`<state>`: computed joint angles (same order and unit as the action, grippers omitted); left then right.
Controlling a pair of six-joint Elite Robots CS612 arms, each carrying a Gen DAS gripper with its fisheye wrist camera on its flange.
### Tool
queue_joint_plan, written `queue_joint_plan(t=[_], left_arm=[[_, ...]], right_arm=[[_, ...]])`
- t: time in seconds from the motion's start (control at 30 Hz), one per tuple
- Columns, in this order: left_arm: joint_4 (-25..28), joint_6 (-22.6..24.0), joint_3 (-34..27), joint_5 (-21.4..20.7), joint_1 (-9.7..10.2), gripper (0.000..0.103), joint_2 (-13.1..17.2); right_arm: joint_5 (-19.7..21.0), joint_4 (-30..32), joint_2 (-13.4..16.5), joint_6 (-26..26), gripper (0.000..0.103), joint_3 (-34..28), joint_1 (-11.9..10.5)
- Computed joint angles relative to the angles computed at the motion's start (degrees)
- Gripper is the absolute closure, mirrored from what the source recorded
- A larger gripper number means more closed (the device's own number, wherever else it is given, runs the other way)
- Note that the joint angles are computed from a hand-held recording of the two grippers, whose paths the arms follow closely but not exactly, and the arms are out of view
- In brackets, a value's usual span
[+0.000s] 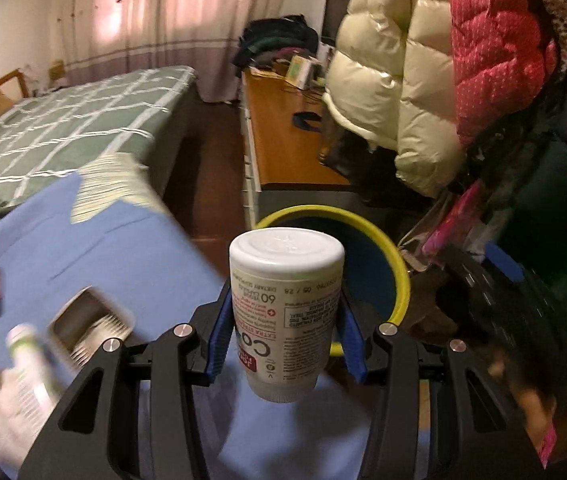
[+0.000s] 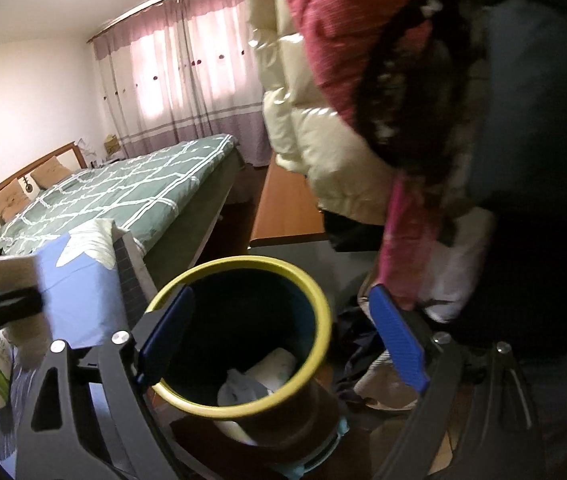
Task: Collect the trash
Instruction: 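Carry the supplement bottle over the bin and release it with the left gripper, then return to the table and grasp the white tissue with the right gripper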
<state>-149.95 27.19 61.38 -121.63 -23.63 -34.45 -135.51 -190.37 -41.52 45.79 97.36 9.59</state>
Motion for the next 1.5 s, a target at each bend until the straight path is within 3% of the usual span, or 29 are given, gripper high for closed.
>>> queue_joint_plan(t=[0.17,0.4,0.47,0.6,0.8,1.03,1.2,1.4,1.5], left_arm=[[0.77,0.40,-2.14,2.44,-2.68,0.056,1.74],[0.10,-0.65,-3.99,5.07,-4.39,0.054,3.49],[-2.52,-2.21,-3.50,6.72,-4.60,0.019,3.46],[-7.77,-3.93,-1.60,6.01,-3.46,0.015,2.36],[-16.94,-9.05,1.40,4.39,0.41,0.009,0.66],[-23.01,-17.64,1.63,7.63,6.13,0.008,0.74],[-29.15,-21.97,1.15,16.55,9.80,0.007,1.79],[-29.40,-29.06,-3.78,24.87,14.05,0.007,5.29],[-28.44,-30.93,-6.17,29.67,15.51,0.007,7.06]], right_arm=[[0.49,-1.34,-0.68,1.65,0.016,2.31,-0.51],[0.93,-1.32,-0.92,2.95,0.016,3.29,-0.79],[1.51,-1.19,-0.91,3.24,0.016,3.24,-0.89],[2.32,-0.65,-0.60,2.29,0.016,2.24,-0.85],[4.52,-1.18,0.26,0.08,0.016,0.62,-0.56],[6.42,0.11,1.55,-3.99,0.016,-3.19,0.51],[8.82,0.51,3.28,-8.72,0.016,-7.85,1.51],[13.78,1.29,5.95,-15.32,0.016,-14.94,2.88],[18.53,1.54,7.30,-18.58,0.016,-18.76,3.44]])
